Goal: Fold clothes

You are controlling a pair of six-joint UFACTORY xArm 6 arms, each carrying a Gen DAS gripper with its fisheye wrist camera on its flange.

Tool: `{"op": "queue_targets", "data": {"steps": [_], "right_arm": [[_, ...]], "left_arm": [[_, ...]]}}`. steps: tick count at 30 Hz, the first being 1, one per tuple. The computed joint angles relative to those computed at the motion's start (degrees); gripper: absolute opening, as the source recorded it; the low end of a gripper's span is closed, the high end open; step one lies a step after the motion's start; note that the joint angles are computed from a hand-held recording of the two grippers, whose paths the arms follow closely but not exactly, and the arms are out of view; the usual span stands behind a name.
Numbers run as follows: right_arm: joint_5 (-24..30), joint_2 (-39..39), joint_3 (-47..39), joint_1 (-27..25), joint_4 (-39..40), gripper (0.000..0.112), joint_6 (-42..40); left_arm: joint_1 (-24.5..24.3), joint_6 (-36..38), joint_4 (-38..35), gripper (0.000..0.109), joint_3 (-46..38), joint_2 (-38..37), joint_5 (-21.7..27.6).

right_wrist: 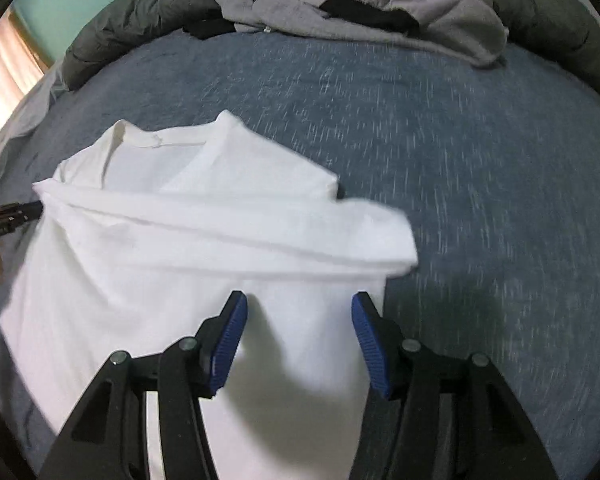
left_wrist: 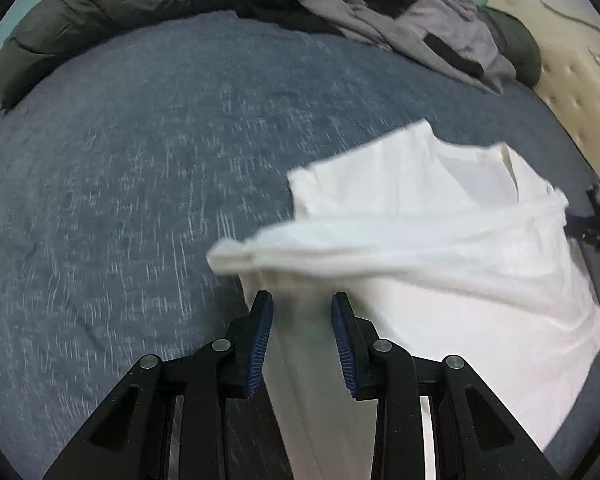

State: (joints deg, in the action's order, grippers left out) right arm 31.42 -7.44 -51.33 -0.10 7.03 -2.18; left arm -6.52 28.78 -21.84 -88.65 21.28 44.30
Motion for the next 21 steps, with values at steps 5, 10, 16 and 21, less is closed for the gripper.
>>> {"op": "queue_targets", "data": {"steps": [5,10,16,21], "right_arm": [[-2.18,5.83,-4.93,-0.58,-2.19,0.055,0.89],[-2.53,11.94,-11.79,-1.69,-2.95,0.055,2.13],[-8.41,12.12,-12.51,-4.56,6.47,0.055,1.72],[-6.26,9.21,-8.44,-7.02,16.89,0.055,-7.49]], "left_arm": [[0.82,-3.55,-0.10,0.033,-7.38,5.91,-0.65],[1.26,-6.63,-0.10,0.034,-14.51,11.16,-1.04],[2.47,-8.22,-2.48,0.039,-17.24,13.02,-2.09],[3.47,-3.98,-6.94,0.050,-15.38,12.21,-0.71]]}}
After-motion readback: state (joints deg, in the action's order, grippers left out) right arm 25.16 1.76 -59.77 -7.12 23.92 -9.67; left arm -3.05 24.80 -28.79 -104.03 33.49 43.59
